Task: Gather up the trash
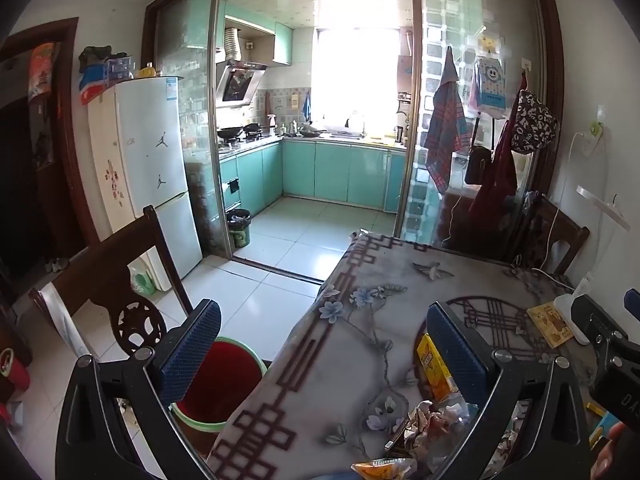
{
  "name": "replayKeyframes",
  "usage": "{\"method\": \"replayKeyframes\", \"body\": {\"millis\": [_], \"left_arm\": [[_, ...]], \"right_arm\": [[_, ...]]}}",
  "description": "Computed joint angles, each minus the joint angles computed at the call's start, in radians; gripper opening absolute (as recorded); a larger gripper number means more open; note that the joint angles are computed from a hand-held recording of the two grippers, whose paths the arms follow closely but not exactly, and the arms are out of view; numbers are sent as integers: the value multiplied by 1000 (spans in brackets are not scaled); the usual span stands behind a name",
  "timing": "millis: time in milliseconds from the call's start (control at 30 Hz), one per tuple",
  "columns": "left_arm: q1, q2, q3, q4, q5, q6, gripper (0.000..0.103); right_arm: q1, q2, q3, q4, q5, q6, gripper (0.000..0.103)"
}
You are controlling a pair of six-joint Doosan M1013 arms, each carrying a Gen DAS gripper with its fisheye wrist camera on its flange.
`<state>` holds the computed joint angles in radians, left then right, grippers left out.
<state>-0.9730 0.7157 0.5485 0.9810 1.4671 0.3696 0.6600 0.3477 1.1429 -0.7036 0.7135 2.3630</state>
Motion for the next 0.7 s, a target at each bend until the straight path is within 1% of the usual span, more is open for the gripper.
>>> {"method": "replayKeyframes", "body": {"millis": [267,700], "left_arm": [[1,2,-3,0,3,0,103],[-1,-9,23,4,-3,-16,103]], "right_arm": [[0,1,-1,-3,2,1,103],[3,0,-4,-9,4,6,103]]}}
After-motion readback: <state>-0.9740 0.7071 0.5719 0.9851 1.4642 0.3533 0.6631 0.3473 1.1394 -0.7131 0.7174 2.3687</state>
